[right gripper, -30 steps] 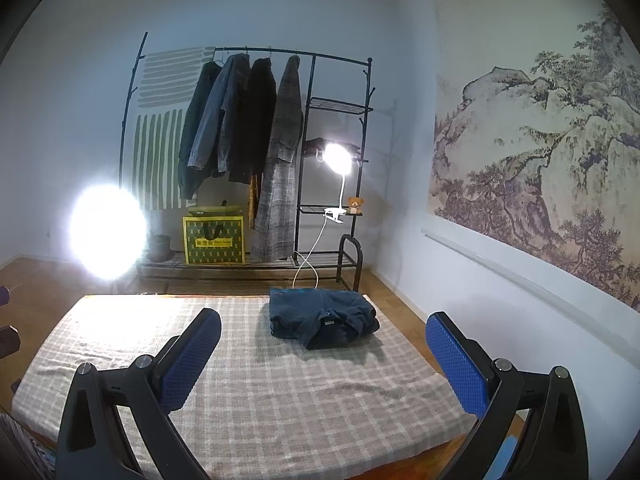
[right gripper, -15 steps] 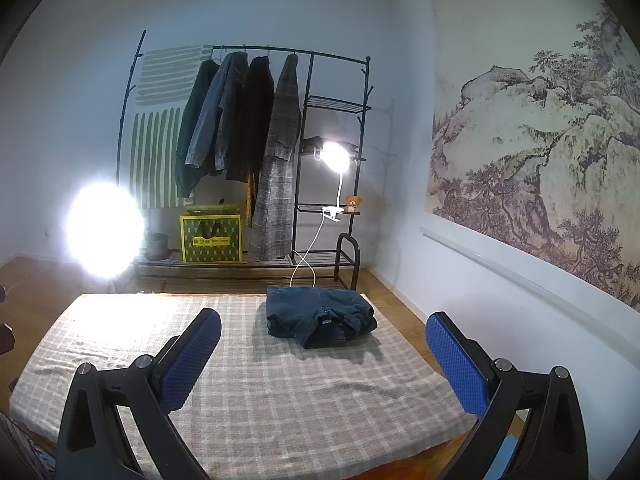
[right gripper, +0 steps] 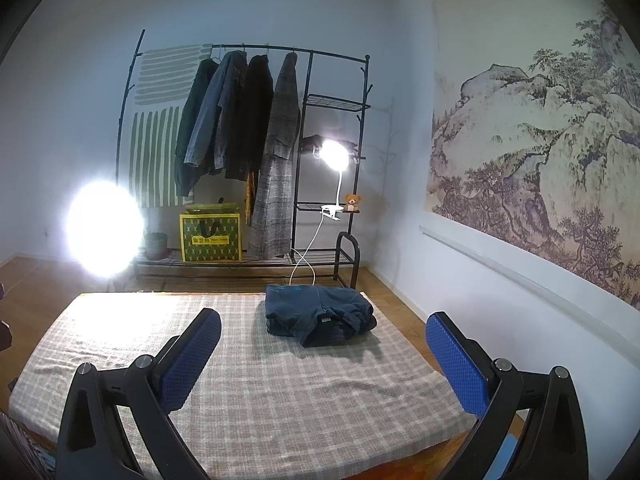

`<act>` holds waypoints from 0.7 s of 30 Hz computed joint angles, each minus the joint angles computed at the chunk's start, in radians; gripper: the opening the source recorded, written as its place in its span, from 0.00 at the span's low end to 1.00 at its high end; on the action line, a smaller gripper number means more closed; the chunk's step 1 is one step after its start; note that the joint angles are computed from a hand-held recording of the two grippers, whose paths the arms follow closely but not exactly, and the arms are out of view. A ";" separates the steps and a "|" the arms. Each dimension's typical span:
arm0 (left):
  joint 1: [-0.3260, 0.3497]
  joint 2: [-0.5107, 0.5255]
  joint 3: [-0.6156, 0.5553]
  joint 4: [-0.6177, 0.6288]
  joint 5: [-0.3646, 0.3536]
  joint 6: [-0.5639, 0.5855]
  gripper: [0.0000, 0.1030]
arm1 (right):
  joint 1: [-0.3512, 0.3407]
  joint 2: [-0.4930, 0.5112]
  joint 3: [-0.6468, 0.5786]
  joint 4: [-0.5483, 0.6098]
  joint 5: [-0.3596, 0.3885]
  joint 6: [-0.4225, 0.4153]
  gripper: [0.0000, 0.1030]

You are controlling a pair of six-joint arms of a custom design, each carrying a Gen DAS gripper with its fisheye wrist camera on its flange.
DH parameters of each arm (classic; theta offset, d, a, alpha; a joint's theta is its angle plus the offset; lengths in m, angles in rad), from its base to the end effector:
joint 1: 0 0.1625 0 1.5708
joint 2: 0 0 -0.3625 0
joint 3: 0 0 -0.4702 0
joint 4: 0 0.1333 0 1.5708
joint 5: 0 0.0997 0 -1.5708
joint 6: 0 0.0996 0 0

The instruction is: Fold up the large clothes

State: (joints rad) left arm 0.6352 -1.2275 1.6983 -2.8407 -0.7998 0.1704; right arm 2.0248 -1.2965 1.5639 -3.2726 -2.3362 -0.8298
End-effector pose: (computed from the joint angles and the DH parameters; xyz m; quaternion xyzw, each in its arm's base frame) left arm -0.4124 -0.5558 0.3122 0.3239 0.8032 -0.4637 0.1868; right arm 0.3369 -0.5437 0.4762 0.2220 -0.7069 0.5464 0.3904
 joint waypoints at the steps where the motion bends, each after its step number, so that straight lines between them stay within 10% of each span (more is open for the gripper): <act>1: 0.000 0.001 -0.001 0.000 0.000 0.000 1.00 | 0.000 0.000 0.000 0.001 0.000 0.001 1.00; 21: -0.003 0.008 -0.013 0.015 -0.004 -0.005 1.00 | -0.008 -0.005 0.006 0.003 0.007 0.003 1.00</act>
State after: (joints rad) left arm 0.6322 -1.2198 1.6854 -2.8259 -0.8042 0.1656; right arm 2.0173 -1.3014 1.5704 -3.2699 -2.3295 -0.8272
